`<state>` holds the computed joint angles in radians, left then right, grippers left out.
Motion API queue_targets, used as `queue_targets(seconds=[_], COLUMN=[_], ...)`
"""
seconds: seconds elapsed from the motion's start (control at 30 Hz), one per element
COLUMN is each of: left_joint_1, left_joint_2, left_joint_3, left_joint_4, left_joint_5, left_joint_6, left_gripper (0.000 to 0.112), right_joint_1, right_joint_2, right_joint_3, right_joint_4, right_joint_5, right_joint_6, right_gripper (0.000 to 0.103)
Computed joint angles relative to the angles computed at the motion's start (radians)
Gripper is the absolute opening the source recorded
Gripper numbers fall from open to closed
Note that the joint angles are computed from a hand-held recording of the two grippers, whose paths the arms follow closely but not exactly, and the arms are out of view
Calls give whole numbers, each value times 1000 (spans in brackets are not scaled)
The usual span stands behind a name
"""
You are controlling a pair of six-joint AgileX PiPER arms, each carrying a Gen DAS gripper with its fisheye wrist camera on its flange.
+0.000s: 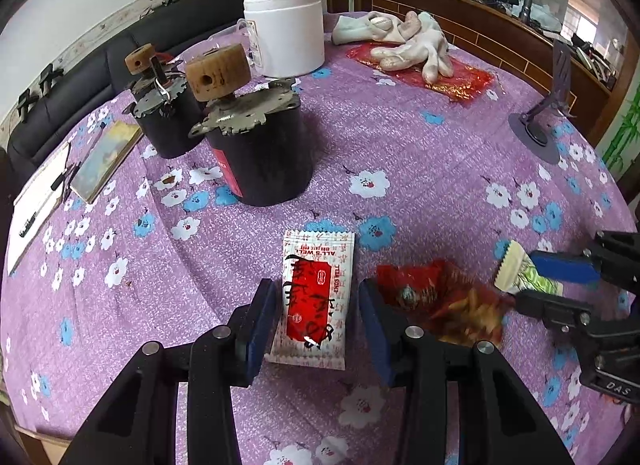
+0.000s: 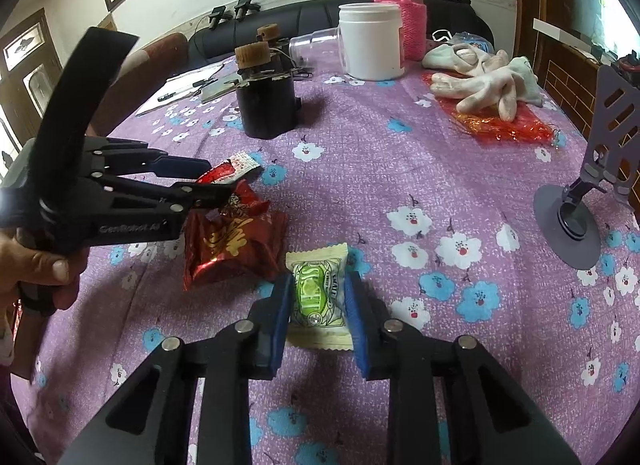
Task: Organize snacks
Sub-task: 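Carry both held snacks over the cardboard tray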
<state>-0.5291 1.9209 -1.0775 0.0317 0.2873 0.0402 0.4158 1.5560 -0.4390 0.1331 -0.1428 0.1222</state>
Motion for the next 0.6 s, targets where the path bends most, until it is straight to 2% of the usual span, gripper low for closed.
queue_targets(seconds=[0.1,0.13,0.17,0.33,0.43,0.6], left_joint_1=[17,24,24,-9,-20,-27], left_joint_2=[2,1,-1,-28,-51,-129], left_joint_3=[0,4,9,60,94,216], left_joint_4=[-92,-157,-182,-57,3,200], left_joint_5=[1,-1,-4,-44,-53,-111], left_joint_6=[75,132,151,27,-48,-290], left_gripper=[44,36,35,31,30,30], right_joint_1=[-8,-9,-16,-38,-39,-39], right_joint_2=[-30,-38,-54,-124,-158,-210], right_joint_3=[17,20,30,73,96,129], right_joint_4=[-37,-52,-96,-276,-312,-415], right_joint_5=[1,2,0,-9,-11,-15], right_joint_6=[38,55,99,289,334,448], right_gripper=[26,26,26,26,26,26])
